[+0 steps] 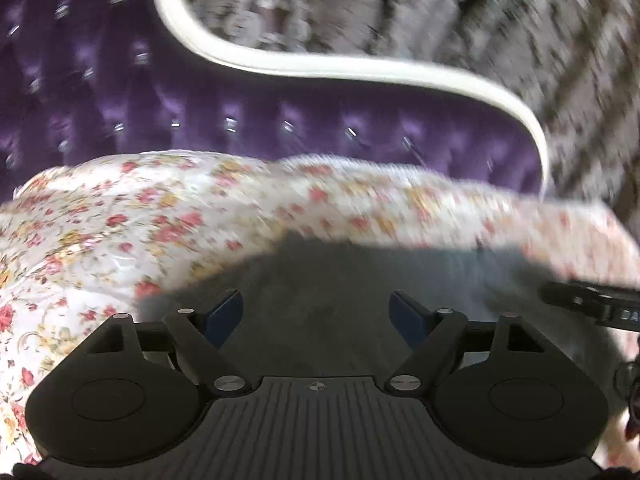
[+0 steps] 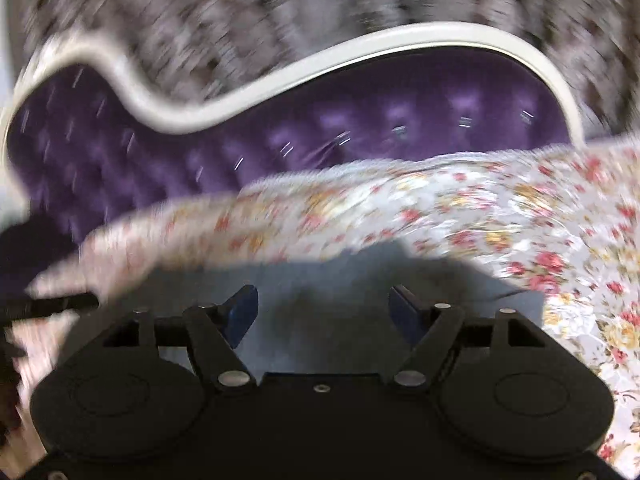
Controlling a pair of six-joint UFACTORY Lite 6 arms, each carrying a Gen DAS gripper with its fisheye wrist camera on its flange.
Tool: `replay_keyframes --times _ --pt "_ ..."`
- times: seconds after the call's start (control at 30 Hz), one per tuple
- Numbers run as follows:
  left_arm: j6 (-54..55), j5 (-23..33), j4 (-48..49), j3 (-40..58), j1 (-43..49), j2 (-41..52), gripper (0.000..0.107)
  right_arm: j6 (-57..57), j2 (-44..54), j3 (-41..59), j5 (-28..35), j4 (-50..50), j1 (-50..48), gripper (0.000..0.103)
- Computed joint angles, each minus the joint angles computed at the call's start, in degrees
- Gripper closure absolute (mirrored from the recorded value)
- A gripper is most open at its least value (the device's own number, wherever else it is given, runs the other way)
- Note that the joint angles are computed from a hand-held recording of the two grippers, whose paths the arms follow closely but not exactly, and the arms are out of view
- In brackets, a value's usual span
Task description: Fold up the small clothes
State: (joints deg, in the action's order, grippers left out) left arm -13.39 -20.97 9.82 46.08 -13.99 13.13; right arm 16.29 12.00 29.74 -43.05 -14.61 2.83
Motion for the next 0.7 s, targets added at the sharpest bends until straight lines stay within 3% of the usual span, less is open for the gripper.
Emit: replay_keyframes --times 0.13,0.2,0.23,0.37,0.5,0.6,0.7 --pt "18.9 2.1 -16.4 1.9 -2.8 4.9 0.027 -14.2 3.9 1.9 3.0 13.6 7.7 0.028" --pt "21.3 -0.7 -16.4 1.1 -2.1 6.4 0.023 -15.8 7.0 3.0 2.4 16.2 6.8 0.028" --pt "22.9 -0.9 -17.3 1.0 -2.1 6.6 0.021 -13.3 7.9 3.1 1.1 13.8 4.8 0.024" --pt "21.6 0.3 -16.4 1.9 -1.4 7.1 0.015 -11.0 8.9 4.5 1.5 12.7 0.5 0.024" --pt "22.1 0.2 -17.8 2.7 -1.6 8.4 0.011 -9.6 4.8 2.2 3.2 14.2 1.2 0.024" --pt "21.5 2.0 -17.4 3.7 -1.4 8.4 0.011 -5.7 -2.8 -4.8 1.2 12.6 2.6 0.023" --pt "23.8 3.6 -20.0 4.9 -1.8 8.8 0.009 -9.6 -9.9 -11.5 0.9 17.9 8.7 0.022"
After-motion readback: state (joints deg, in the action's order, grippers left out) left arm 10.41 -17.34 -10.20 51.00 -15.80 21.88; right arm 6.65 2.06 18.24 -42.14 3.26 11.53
